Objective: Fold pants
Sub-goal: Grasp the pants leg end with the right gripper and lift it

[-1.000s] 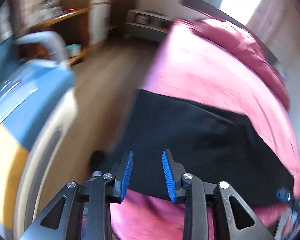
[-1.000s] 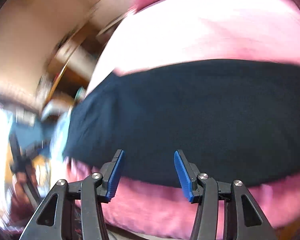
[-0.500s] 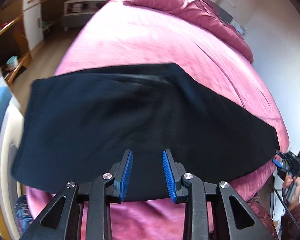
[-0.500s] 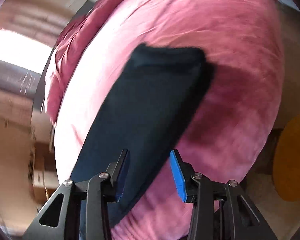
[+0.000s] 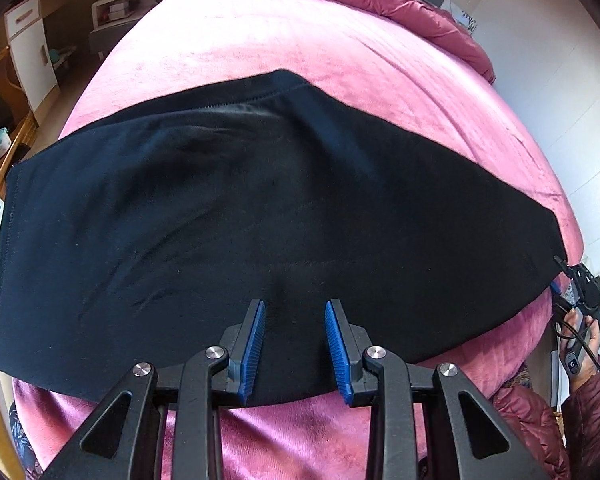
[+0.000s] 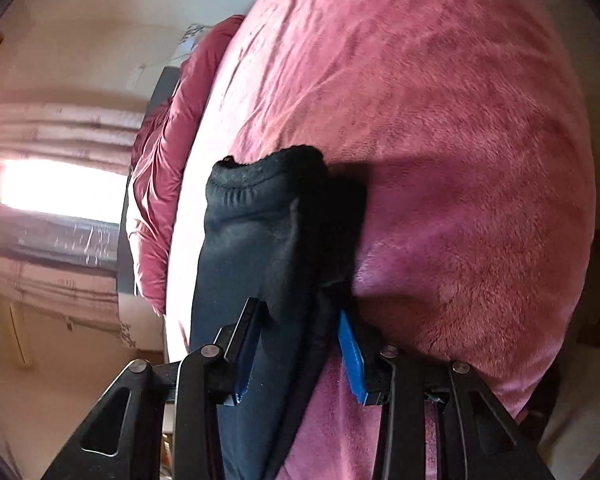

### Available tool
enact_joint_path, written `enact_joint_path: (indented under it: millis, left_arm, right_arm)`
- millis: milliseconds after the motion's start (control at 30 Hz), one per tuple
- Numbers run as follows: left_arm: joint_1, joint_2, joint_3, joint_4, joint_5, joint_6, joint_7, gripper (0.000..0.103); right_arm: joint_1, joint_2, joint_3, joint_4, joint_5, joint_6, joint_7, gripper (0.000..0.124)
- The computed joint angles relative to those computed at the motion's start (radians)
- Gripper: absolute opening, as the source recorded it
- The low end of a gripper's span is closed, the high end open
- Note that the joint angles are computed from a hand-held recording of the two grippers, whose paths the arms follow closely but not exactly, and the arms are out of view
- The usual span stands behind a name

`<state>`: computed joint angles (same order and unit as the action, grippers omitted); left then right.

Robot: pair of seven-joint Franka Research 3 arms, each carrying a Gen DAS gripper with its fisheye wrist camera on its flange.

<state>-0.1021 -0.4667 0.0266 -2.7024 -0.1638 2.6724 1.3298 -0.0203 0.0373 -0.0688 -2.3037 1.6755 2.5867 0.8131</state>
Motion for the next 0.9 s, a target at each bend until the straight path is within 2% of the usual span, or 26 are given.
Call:
enact_joint_path:
  millis: [133,200,267,300,433,733,900]
  left_arm:
    - [-0.002,0.017,-0.003,0.004,-0.005,0.013,-0.008,0.032]
    - [-0.002,0.015,0.000,0.001,-0.007,0.018,-0.005,0.032]
    - [0.021,-0.019,-0.008,-0.018,-0.015,0.000,0.012,0.033]
    - [0.006,-0.006,0.009,-0.010,-0.002,0.006,0.005,0.034]
    - [0.012,-0.012,0.015,-0.012,-0.003,0.012,-0.001,0.040]
    - [0.040,-0.044,0.041,-0.034,-0.024,0.001,-0.018,0.038]
    - [0.021,-0.054,0.085,-0.028,-0.074,0.003,0.029,0.038]
  right_arm:
    - [0.005,0.022,0.006,0.042,-0.087,0.014,0.113,0.037]
    - [0.014,0.021,0.015,0.055,-0.154,0.057,0.143,0.021]
    - [0.022,0.015,0.020,0.068,-0.244,0.086,0.180,0.015]
    - [0.031,0.025,0.027,0.087,-0.271,0.106,0.195,0.014]
    - [0.050,-0.026,0.039,0.096,-0.316,0.122,0.128,0.014]
    - [0.159,-0.139,0.063,0.122,-0.465,0.066,0.007,0.014]
    - [0.238,-0.111,0.101,0.180,-0.555,0.013,0.002,0.014]
